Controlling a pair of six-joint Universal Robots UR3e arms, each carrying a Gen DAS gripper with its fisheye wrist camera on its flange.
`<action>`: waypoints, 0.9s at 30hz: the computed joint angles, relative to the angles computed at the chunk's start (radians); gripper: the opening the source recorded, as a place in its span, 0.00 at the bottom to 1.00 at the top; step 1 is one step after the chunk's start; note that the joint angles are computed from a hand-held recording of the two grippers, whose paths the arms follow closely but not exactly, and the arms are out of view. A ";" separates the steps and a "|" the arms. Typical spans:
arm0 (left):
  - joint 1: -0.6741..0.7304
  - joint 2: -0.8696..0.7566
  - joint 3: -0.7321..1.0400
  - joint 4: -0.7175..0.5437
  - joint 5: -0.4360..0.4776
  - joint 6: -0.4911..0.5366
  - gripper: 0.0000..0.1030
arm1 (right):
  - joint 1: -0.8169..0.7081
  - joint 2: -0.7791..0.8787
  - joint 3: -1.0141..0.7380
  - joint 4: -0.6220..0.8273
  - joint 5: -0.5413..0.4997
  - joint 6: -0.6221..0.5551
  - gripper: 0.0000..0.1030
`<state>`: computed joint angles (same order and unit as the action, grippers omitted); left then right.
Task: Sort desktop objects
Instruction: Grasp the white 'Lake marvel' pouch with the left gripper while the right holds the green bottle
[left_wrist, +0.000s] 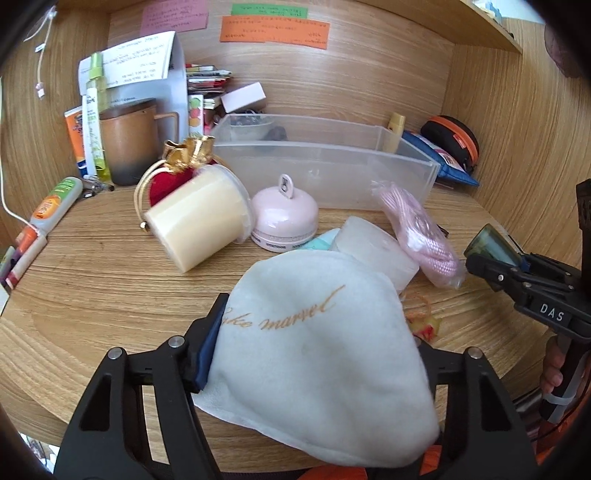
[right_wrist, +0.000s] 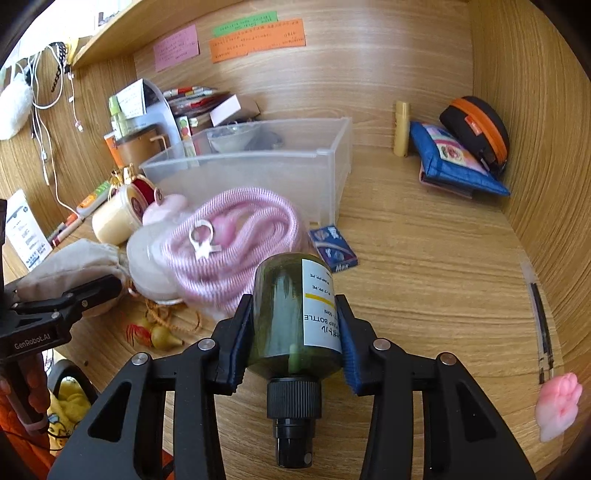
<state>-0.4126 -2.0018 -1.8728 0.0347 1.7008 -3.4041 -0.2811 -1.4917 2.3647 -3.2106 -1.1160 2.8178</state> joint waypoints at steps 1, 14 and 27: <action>0.001 0.010 -0.011 0.009 0.002 -0.002 0.64 | -0.001 -0.003 -0.001 0.000 0.004 0.001 0.37; 0.031 0.107 -0.023 0.035 0.010 0.044 0.50 | -0.011 -0.013 -0.048 -0.009 0.053 0.012 0.37; 0.065 0.148 -0.057 -0.057 -0.100 0.102 0.78 | 0.030 0.053 -0.146 0.029 0.054 0.006 0.37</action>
<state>-0.3474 -1.8541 -1.9293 -0.0220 1.6003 -3.3022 -0.2511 -1.4390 2.2183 -3.1817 -1.0615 2.8239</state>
